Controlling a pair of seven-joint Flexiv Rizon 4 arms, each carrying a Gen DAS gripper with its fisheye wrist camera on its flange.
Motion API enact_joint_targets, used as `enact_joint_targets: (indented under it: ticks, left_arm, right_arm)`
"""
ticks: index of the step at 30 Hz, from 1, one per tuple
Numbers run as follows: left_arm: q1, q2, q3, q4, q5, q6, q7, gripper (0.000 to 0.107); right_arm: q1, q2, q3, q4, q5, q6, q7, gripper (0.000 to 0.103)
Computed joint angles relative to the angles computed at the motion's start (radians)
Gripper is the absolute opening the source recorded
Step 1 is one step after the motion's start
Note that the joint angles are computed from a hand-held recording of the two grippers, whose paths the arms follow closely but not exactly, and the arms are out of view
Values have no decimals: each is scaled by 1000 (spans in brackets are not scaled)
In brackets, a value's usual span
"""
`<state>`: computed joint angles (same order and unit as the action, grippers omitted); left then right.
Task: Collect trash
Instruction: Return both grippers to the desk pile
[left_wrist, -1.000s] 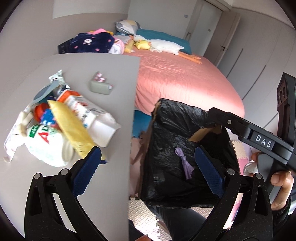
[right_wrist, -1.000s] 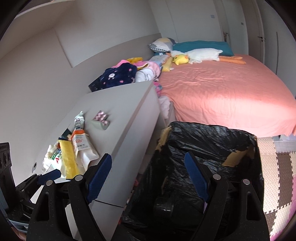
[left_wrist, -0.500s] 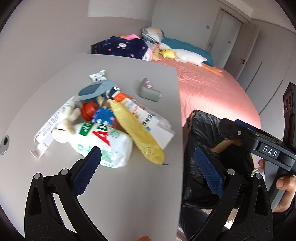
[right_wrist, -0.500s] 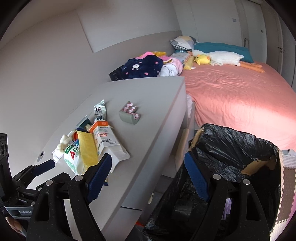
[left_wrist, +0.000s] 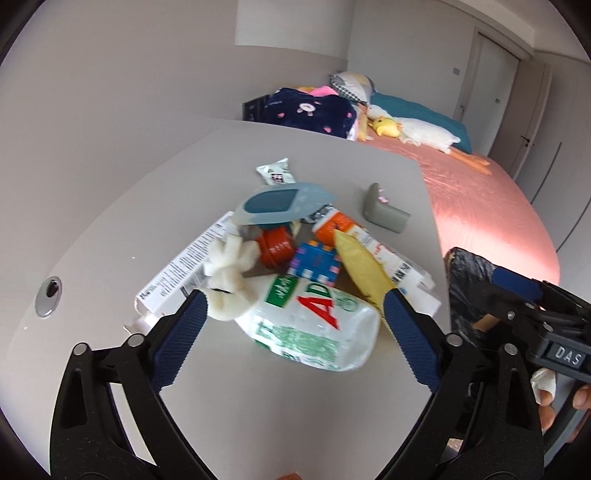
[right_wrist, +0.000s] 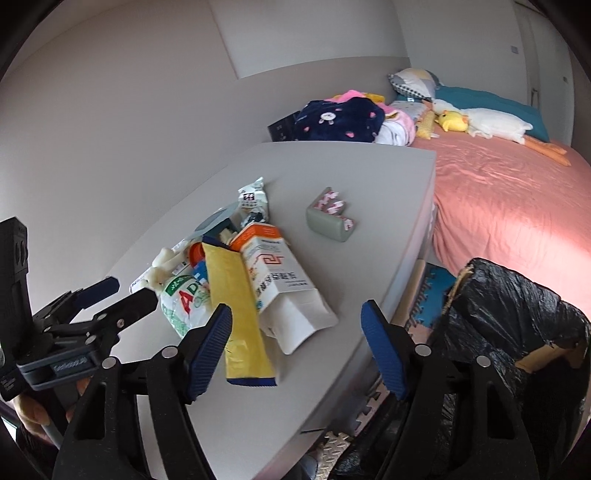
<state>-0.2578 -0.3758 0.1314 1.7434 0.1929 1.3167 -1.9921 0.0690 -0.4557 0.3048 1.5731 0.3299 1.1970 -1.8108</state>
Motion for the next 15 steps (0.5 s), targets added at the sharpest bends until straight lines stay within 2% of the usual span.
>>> enact_joint_targets:
  ticks: [6, 15]
  left_arm:
    - [55, -28, -22, -15, -66, -5, 43, 69]
    - [85, -70, -32, -39, -121, -30, 101, 66]
  right_arm:
    - [18, -16, 10, -26, -9, -20, -25, 68]
    - [63, -71, 4, -82, -49, -59, -20, 64]
